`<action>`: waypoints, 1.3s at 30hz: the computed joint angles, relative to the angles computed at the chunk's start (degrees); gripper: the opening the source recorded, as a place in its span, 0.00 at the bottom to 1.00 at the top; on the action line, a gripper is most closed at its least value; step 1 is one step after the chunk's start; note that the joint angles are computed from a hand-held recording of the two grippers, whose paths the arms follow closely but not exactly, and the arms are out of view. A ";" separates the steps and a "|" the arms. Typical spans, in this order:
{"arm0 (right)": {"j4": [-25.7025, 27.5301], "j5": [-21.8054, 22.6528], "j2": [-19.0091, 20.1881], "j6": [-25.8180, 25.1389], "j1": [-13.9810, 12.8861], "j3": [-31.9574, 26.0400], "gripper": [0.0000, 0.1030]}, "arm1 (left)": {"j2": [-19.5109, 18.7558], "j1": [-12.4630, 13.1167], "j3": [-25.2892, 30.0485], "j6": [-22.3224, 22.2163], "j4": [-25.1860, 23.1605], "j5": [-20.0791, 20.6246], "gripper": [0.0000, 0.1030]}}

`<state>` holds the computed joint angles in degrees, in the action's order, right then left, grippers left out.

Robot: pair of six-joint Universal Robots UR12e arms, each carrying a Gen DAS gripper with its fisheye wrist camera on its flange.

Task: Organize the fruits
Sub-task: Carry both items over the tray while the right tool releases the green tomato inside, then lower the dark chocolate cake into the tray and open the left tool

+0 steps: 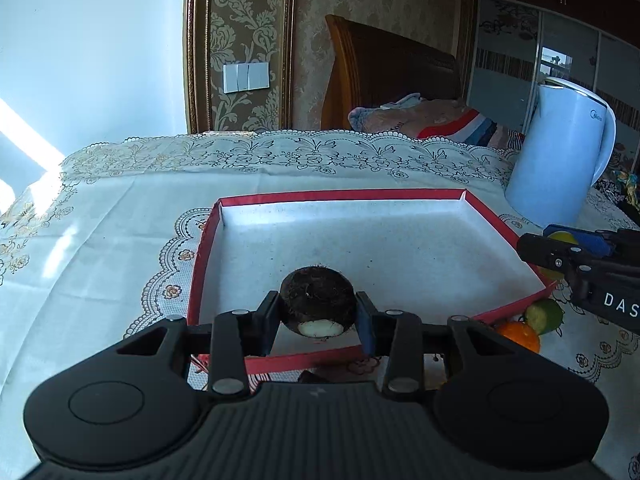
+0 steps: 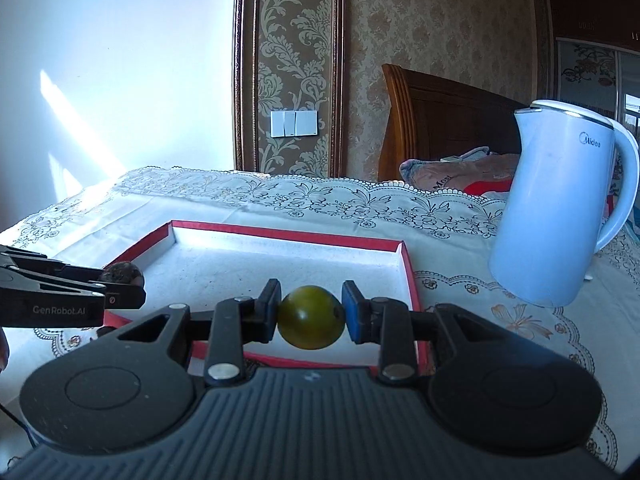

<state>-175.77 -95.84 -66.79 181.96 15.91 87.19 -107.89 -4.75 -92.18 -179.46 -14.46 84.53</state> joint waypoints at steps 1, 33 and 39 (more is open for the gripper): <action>0.66 -0.19 0.81 0.05 -0.05 -1.07 0.30 | -0.65 -0.16 0.91 -0.13 -0.51 0.36 0.38; 16.24 1.00 8.09 2.71 -1.05 -12.24 0.31 | -7.88 -1.84 11.10 -0.77 -10.53 5.11 0.38; 14.64 0.58 7.95 2.64 -0.96 -11.81 0.48 | -7.83 -2.03 10.89 -0.19 -10.12 5.54 0.41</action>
<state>-161.13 -95.26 -58.84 184.59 14.95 75.38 -115.71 -6.78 -81.29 -179.66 -24.58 90.07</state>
